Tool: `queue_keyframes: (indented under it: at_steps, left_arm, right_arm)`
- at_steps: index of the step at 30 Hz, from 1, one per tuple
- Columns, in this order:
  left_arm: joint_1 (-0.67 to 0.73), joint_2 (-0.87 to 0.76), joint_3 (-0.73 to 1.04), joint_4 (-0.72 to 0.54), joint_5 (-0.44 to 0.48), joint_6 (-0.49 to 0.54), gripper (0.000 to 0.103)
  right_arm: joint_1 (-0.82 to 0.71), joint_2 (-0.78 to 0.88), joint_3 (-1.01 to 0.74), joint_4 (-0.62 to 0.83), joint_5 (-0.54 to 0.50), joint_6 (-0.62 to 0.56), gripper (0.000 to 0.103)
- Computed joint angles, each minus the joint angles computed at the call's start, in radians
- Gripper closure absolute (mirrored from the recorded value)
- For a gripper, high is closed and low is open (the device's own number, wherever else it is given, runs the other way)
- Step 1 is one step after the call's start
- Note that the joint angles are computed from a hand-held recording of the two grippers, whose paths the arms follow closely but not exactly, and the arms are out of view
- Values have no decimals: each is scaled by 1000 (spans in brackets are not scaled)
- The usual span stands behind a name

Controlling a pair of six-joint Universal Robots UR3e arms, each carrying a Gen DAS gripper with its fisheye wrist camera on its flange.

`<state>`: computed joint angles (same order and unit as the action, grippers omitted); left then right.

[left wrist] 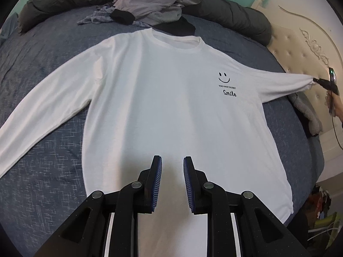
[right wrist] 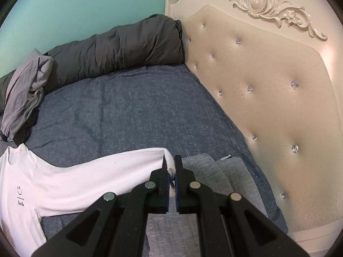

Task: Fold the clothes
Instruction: 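Open both tools and move the right tool to the sleeve cuff, then open the right tool, release the sleeve cuff, and lift it away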

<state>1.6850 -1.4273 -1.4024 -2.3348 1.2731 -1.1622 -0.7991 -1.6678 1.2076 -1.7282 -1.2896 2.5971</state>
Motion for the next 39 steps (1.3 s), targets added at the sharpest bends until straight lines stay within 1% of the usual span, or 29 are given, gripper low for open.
queue_keyframes:
  at_steps: [3, 9, 12, 19, 23, 25, 26, 27, 28, 29, 30, 32, 35, 36, 39]
  left_arm:
    - [-5, 10, -18, 3, 4, -4, 80]
    - [-8, 18, -23, -2, 5, -1, 80]
    - [-1, 13, -5, -21, 6, 7, 80]
    - [-2, 5, 11, -21, 3, 12, 80]
    - [-20, 9, -8, 4, 0, -6, 80]
    - [-29, 14, -22, 19, 1, -12, 80]
    - [-34, 13, -23, 24, -1, -17, 80]
    - [-38, 10, -22, 27, -4, -22, 80]
    - [-43, 6, -20, 30, -6, -27, 80]
    - [-47, 3, -18, 34, -9, -32, 80]
    - [-49, -1, -13, 34, -12, -35, 80]
    - [-52, -19, 10, 27, -19, -42, 80]
    - [-51, -51, 63, 8, -31, -46, 80]
    - [-49, -63, 84, 1, -36, -46, 80]
    - [-38, -136, 189, -32, -63, -62, 80]
  right_arm:
    - [19, 13, -2, 9, -21, 5, 100]
    - [8, -11, 55, -21, -9, -2, 100]
    - [23, 0, 77, -45, -48, 2, 100]
    - [47, 43, 118, -133, -70, 32, 100]
    - [85, 90, 158, -227, -139, 73, 100]
    - [103, 122, 167, -262, -184, 101, 97]
    - [113, 129, 187, -303, -223, 124, 91]
    - [115, 128, 207, -337, -244, 139, 83]
    - [117, 124, 221, -364, -268, 148, 78]
    - [120, 120, 235, -391, -292, 157, 67]
    - [122, 117, 248, -417, -316, 166, 63]
    - [96, 62, 297, -462, -285, 158, 63]
    - [61, -40, 344, -476, -195, 168, 63]
    - [41, -90, 372, -469, -131, 180, 63]
    - [-25, -264, 462, -359, 68, 168, 62]
